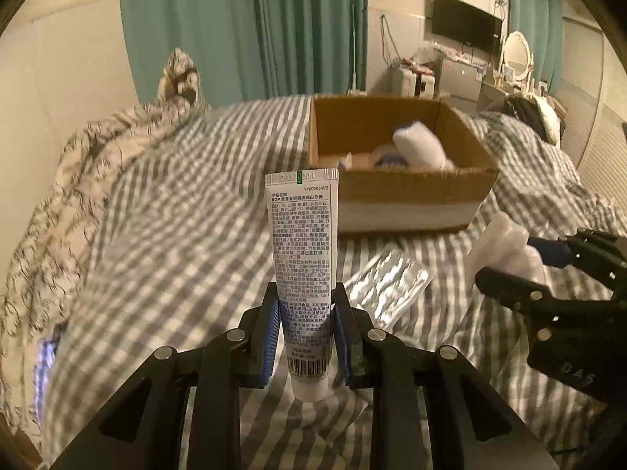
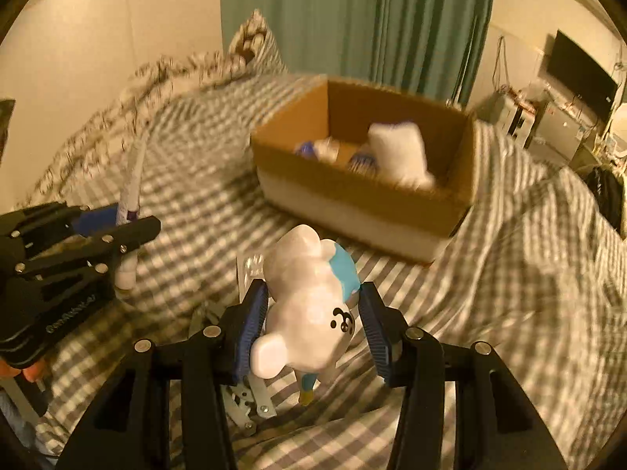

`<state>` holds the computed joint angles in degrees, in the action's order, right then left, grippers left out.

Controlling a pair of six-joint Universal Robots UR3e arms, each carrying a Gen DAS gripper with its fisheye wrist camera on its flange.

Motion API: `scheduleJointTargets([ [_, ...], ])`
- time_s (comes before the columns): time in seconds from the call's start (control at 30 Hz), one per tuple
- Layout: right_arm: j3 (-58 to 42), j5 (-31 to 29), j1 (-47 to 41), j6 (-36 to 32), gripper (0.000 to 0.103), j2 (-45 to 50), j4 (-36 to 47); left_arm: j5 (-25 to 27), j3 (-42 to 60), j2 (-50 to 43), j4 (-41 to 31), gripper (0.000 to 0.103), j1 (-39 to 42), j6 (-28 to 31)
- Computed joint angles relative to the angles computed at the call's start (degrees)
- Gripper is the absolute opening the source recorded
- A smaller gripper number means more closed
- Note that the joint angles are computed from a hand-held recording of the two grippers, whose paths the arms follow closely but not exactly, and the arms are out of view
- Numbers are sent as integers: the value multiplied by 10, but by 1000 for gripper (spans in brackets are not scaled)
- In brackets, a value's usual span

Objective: Organize objects
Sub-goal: 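Carry the tube and toy over the box and release both into it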

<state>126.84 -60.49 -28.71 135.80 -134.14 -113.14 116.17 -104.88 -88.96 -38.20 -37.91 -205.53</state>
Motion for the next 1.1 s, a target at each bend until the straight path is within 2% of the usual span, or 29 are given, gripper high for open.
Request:
scheduleJointTargets([
  [0.13, -63, 75, -83, -74, 47, -44, 123, 16, 59, -25, -11, 25, -10, 20],
  [0.27, -129, 121, -112, -79, 47, -19, 140, 2, 146, -69, -10, 25, -3, 61],
  [0.43, -196, 131, -88, -15, 47, 66, 56, -22, 273, -139, -18, 25, 14, 104],
  [0.57, -238, 99, -38, 57, 47, 157, -60, -45, 376, -202, -32, 25, 37, 129],
  [0.7, -294, 73, 1, 106, 47, 257, -137, -71, 481, -275, -61, 25, 68, 147],
  [0.8, -346, 44, 34, 139, 47, 338, -181, -85, 550, -326, -87, 25, 88, 151],
  [1.1, -484, -17, 104, 190, 47, 535, -236, -121, 713, -460, -149, 25, 129, 157],
])
